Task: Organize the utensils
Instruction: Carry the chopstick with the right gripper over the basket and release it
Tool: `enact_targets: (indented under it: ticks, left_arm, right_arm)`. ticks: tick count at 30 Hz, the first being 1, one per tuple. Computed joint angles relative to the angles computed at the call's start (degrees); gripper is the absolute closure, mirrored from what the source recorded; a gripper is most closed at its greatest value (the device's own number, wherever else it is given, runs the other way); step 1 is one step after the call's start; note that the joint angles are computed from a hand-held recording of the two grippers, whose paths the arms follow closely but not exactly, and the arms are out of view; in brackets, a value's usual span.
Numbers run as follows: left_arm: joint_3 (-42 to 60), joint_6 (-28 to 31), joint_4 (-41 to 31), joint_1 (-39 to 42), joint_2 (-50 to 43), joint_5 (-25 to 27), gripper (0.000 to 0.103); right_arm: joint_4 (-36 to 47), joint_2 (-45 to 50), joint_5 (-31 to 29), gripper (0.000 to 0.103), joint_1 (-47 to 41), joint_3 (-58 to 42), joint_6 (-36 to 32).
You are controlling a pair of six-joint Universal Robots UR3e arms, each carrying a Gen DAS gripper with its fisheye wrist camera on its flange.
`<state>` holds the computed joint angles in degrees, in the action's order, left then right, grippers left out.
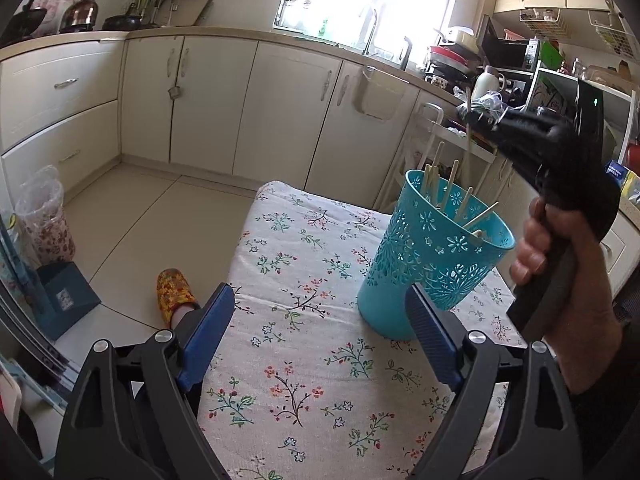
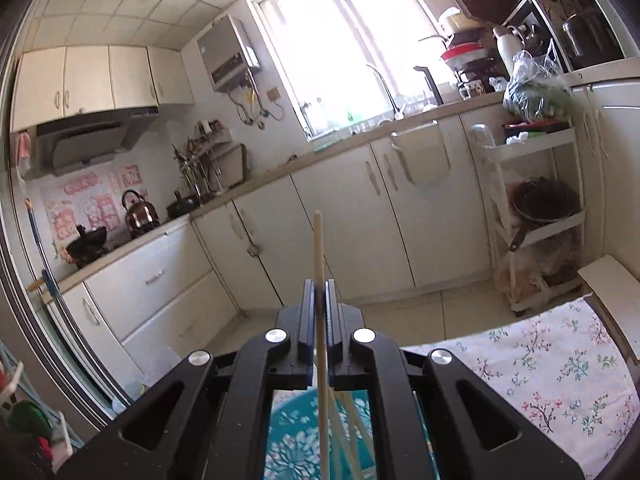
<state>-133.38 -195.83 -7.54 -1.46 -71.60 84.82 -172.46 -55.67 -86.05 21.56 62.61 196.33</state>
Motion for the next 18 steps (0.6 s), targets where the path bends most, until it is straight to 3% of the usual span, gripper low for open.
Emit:
enact_targets:
  ticks: [5,8,11,14,16,18]
  left_arm:
    - [1.4,-0.3,-1.6,-1.2,-0.7,0.6,0.019]
    - [3.3,-0.8,-5.2,-2.6,0.6,2.3,0.015]
    - [5.3,-0.8,-9.3,-4.4,2.6,4.6,0.01]
    - [9.4,0.0,-15.4,-9.0,4.4,10.4,0.008]
    - [11.2,0.2,-18.8,-11.3,6.2,13.1,0.008]
    - [13.3,-0.5,-22.5,-14.4,7.9,16.8,0.008]
  right_arm:
    - [0.9,-4.8,2.0,0.097,-0.2,8.7,-2.0]
    - [-0.9,-11.6,3.1,0.091,-0.2,18.6,-1.4]
    - [-0.7,-19.7,4.2,0.078,-0.1,27.9,0.4]
    - [2.0,-28.8,4.0,0.061,0.5,36.1,2.7]
    - [5.3,-33.3,2.0,0.043,1.7,38.8,4.2]
    - [9.3,-38.9,-0.5,0.033,3.1,42.2,7.2]
